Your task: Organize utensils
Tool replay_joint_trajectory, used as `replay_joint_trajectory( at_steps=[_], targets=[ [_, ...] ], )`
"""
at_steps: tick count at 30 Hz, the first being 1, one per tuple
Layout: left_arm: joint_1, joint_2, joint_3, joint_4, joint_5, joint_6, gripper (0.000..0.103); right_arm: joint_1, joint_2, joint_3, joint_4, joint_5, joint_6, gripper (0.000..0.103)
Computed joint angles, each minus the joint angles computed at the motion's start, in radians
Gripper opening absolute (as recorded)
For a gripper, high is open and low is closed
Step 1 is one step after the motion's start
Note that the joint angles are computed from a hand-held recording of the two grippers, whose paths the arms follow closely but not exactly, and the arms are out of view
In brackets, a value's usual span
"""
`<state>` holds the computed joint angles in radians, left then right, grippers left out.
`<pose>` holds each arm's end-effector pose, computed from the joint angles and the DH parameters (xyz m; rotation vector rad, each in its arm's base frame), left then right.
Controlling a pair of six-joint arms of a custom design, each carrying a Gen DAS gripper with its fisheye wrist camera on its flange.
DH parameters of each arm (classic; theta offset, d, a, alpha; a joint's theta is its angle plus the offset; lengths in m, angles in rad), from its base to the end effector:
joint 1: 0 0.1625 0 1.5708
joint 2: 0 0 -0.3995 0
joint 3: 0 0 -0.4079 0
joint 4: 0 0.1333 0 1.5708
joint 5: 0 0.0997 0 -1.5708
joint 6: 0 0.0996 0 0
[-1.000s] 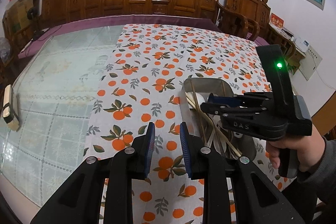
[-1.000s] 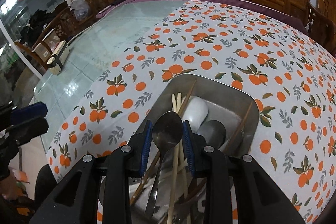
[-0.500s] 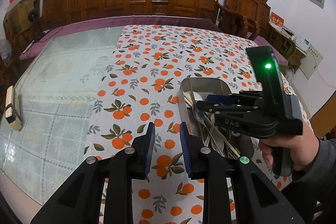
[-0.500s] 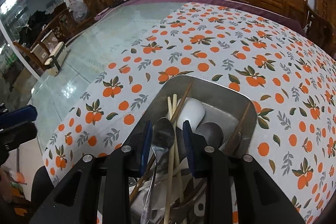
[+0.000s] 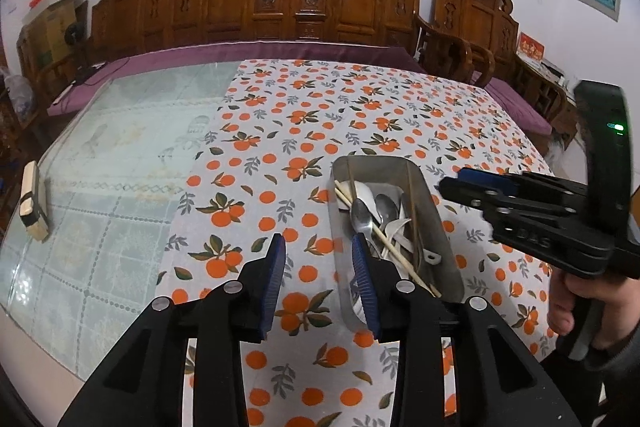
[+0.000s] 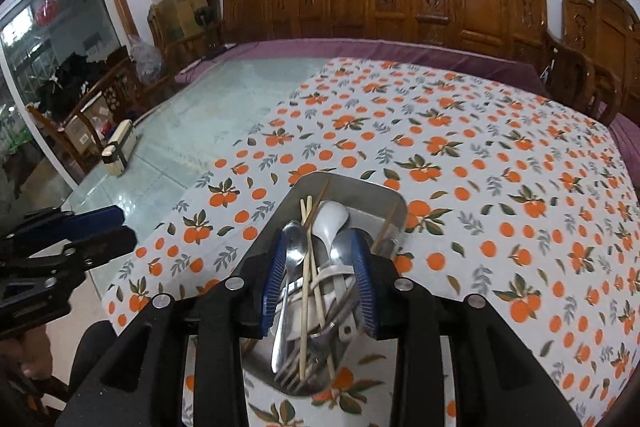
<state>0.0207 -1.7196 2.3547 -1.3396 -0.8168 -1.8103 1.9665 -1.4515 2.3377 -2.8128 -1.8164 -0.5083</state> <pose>-0.2742 -0.2072 0.1926 0.1132 2.2179 -0.9700 0.2674 -0.3571 0.1873 1.1828 -2.5802 0.4897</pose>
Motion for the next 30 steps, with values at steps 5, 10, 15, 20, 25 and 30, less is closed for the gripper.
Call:
replay_joint_trajectory(
  at_steps=[5, 10, 15, 20, 25, 30],
  targets=[
    [-0.037, 0.043, -0.021, 0.033, 0.003, -0.058, 0.068, -0.008, -0.125, 0.058, -0.016, 0.006, -0.004, 0.063],
    [-0.073, 0.092, -0.039, 0.052, -0.001, -0.114, 0.095, -0.013, -0.265, 0.116, -0.023, -0.008, -0.015, 0.091],
    [-0.101, 0.139, -0.047, 0.019, -0.02, -0.11, 0.095, -0.019, -0.428, 0.162, 0.02, -0.016, -0.021, 0.1],
    [-0.131, 0.203, -0.072, -0.006, -0.038, -0.116, 0.095, -0.019, -0.574, 0.196, 0.07, -0.025, -0.024, 0.1],
    [-0.159, 0.256, -0.11, 0.003, -0.047, -0.139, 0.095, -0.019, -0.701, 0.212, 0.14, -0.034, -0.028, 0.1],
    [-0.196, 0.302, -0.158, 0.02, -0.024, -0.142, 0.095, -0.011, -0.785, 0.213, 0.19, -0.044, -0.026, 0.1]
  ],
)
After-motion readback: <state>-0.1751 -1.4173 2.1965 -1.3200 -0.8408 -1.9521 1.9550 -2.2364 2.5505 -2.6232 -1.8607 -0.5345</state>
